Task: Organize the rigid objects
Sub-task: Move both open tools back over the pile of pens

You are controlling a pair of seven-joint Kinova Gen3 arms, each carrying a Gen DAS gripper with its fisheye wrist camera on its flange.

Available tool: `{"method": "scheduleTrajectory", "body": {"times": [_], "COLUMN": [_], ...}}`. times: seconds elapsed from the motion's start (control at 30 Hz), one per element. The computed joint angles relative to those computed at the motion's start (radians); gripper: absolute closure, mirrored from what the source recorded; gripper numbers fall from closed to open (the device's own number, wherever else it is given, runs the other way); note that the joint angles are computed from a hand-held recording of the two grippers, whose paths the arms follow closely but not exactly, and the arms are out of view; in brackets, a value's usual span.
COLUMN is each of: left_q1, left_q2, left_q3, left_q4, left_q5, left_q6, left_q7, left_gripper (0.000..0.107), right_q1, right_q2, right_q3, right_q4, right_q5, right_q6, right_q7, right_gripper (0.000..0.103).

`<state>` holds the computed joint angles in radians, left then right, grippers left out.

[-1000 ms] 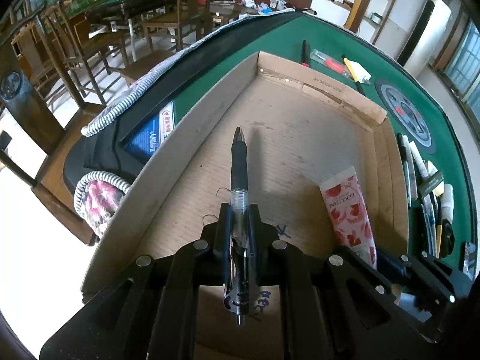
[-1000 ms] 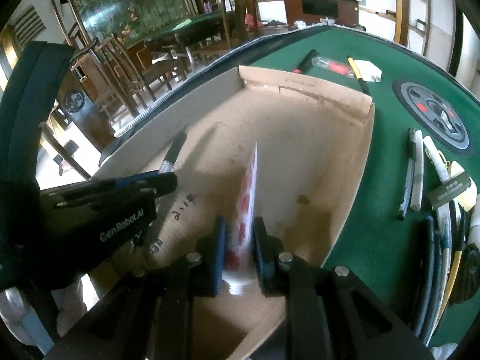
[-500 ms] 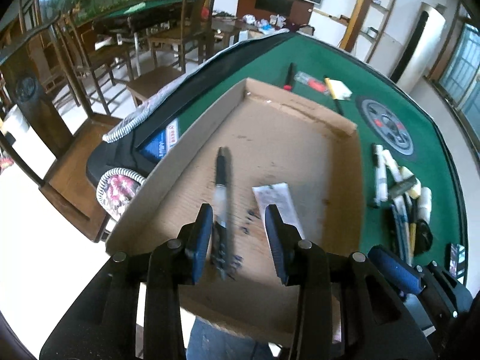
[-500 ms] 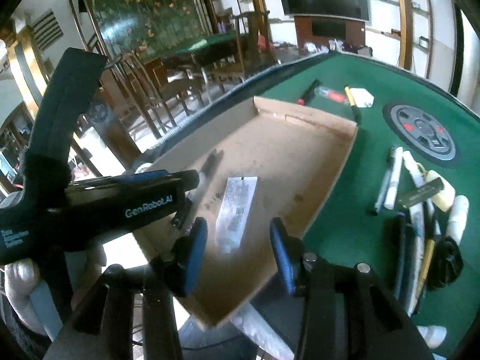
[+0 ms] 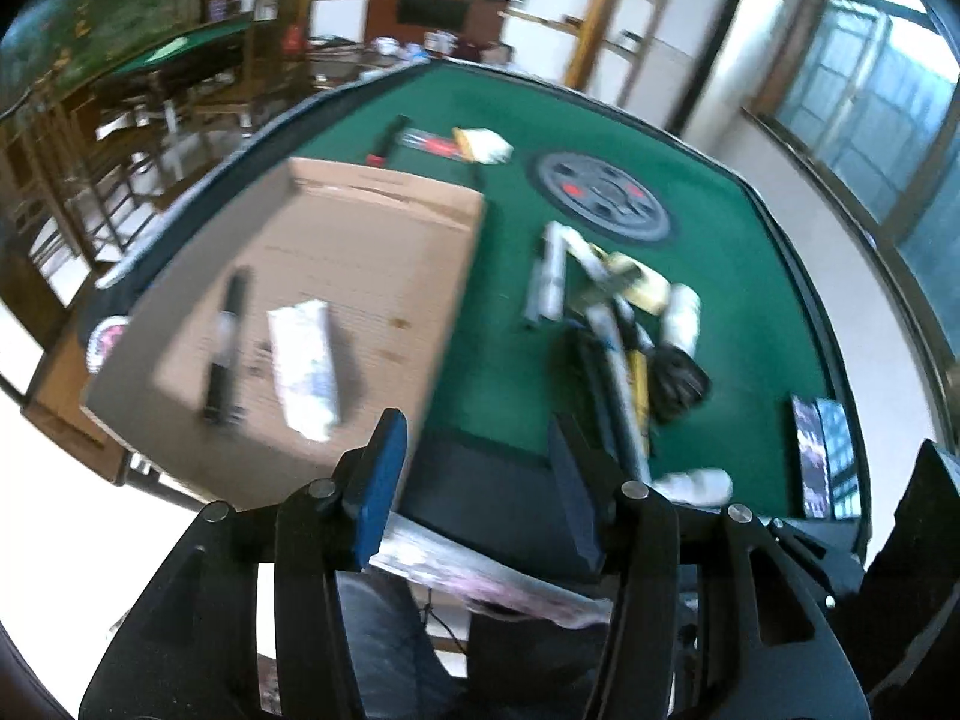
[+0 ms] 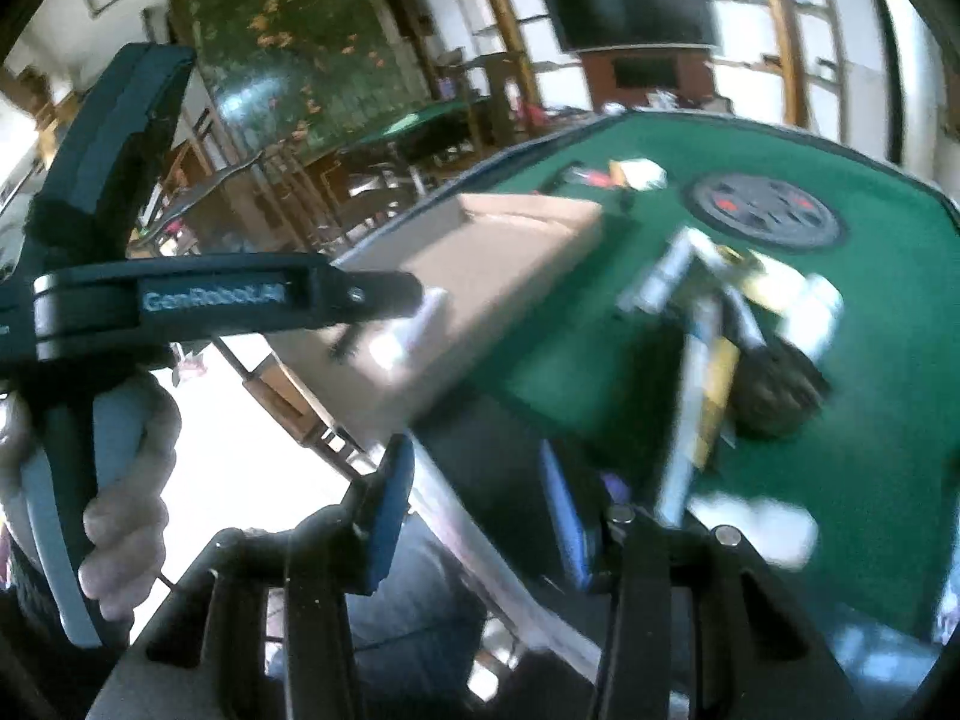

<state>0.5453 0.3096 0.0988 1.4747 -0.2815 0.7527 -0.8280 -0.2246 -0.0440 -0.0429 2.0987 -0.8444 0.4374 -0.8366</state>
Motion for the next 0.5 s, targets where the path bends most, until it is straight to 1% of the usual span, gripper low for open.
{"method": "scheduleTrajectory", "body": {"times": [0.03,0.07,0.23,0.33,0.5], "left_q1": [0.002,0.005,0.032,0.037,0.032], "left_q2": [0.014,0.024,0.073,0.091,0.113], "left_q3": [0.011,0.018,0.021,0.022,0.023], "left_q4": [-0.017,-0.029,-0.082,-0.095,-0.107], "left_q5": [0.008,0.015,0.031,0.047,0.081], "left_q6": [0.013,0.022,0.076,0.095,0.097], "left_q7": [-0.015,-0.025,-0.062,-0.085,-0.118], "left_gripper": [0.058,0.058,0.058,0.059,0.059], "right_q1": [0.011,0.025,0.068,0.087,0.137], "right_q2": [-0.01,-0.016,-0.024,-0.01,0.026], "right_q3": [0.028,0.037,0.07,0.085,0.077], "right_q4": [0.017,0.026,0.044,0.04,0.017], "right_q5": [-0.032,-0.048,-0.027,-0.043,0.018], "right_q6": [0.02,0.033,0.035,0.041,0.046], "right_q7": [0.036,0.056,0.059,0.093,0.075], "right_gripper": [0.059,0.059,0.059,0.059,0.059]}}
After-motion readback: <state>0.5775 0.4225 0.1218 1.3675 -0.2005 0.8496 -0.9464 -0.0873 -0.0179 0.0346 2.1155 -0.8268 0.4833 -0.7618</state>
